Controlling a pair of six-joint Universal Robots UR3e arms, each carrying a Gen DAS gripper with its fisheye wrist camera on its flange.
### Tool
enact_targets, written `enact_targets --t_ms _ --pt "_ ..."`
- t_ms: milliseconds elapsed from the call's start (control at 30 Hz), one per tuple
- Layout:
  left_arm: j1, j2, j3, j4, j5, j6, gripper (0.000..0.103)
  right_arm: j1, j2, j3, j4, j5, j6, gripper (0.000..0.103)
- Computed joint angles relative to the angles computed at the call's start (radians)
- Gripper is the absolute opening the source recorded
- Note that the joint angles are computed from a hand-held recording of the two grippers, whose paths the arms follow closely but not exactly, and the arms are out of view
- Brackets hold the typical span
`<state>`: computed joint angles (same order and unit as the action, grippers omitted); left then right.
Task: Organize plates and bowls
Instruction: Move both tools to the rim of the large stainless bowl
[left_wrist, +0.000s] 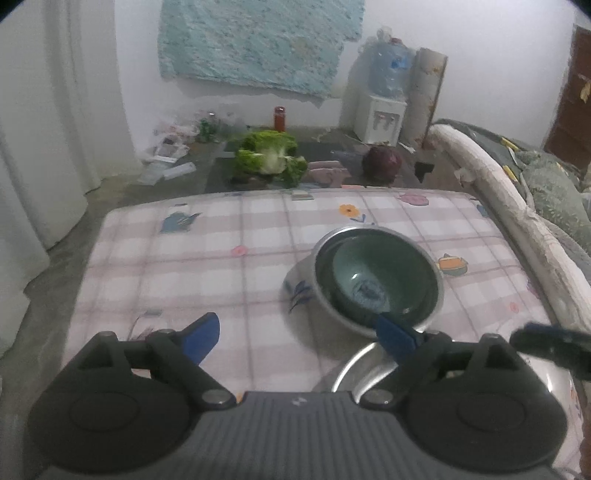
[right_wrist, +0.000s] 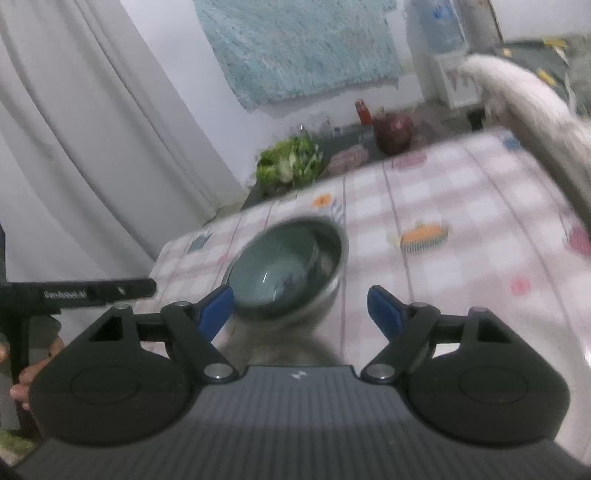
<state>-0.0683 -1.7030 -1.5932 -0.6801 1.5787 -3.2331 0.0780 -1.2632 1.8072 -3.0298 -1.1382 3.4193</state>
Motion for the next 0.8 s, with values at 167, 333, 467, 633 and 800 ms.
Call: enact_targets --t_ms 167,333,467,633,800 --pt "0.022 0.208 -0.246 0.035 -0.023 -0.076 0.097 0.038 -0.128 0.127 0.044 0.006 -0.036 0.080" --pt "0.007 0.387 -0.437 0.031 0.011 -0.102 0.097 0.116 -0.199 0.174 0.082 0.004 -0.032 0.080" --pt "0.013 0.519 -0.558 0.007 0.040 -0.116 0.097 0.192 -0.232 0.188 0.101 -0.028 -0.017 0.080" --pt "0.137 0.733 -0.698 -0.089 -0.045 -0.090 0.097 0.276 -0.236 0.214 0.075 -0.056 0.049 0.080" --pt "0.251 0.932 -0.794 -0.221 -0.073 -0.027 0.097 0.357 -0.179 0.220 0.036 -0.078 0.134 0.080"
